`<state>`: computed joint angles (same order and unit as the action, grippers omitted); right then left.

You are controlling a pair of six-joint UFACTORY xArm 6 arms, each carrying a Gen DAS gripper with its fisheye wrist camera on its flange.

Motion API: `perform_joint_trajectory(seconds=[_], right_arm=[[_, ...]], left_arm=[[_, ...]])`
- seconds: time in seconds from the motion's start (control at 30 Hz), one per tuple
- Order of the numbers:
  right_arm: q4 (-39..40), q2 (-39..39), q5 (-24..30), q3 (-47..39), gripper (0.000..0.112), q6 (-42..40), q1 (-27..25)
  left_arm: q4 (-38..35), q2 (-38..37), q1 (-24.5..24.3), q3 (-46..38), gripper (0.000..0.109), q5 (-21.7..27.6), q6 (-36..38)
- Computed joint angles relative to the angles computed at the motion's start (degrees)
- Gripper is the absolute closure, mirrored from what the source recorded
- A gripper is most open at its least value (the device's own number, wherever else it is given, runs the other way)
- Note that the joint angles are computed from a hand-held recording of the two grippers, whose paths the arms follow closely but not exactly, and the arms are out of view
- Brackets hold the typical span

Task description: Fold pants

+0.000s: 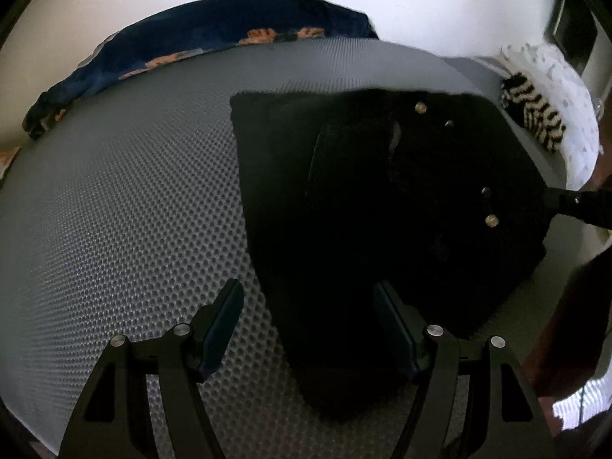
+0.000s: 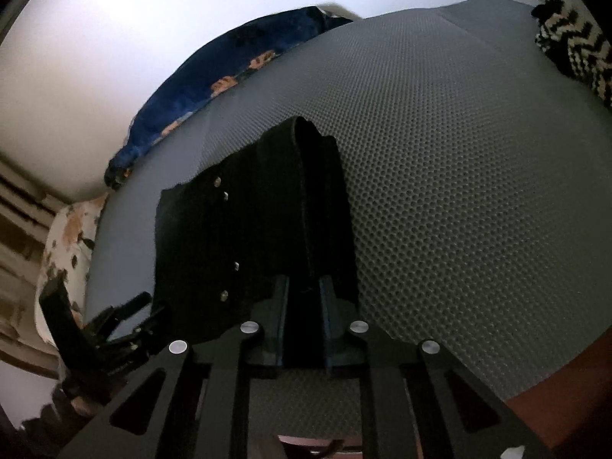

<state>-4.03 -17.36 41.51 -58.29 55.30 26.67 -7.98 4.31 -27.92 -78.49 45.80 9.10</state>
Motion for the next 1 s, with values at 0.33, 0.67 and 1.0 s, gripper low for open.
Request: perform_joint_trajectory(seconds=[0.33, 0.67, 1.0], right_arm=[[2.08, 0.03, -2.38, 2.7, 0.1, 1.33, -0.58], [2.09, -0.33, -3.87, 3.29, 0.094, 3.5, -0.6], [2.34, -0.48, -3.41, 3.19, 0.082, 3.92, -1.03]], left_arm=[[0.74, -0.17, -0.27, 0.95, 0.038, -1.62, -0.86], [-0.23, -0.38, -0.03, 1.07, 0.038, -1.82, -1.29], [-12.14, -0.39, 3.89, -0.75, 0.038, 0.31, 1.51]])
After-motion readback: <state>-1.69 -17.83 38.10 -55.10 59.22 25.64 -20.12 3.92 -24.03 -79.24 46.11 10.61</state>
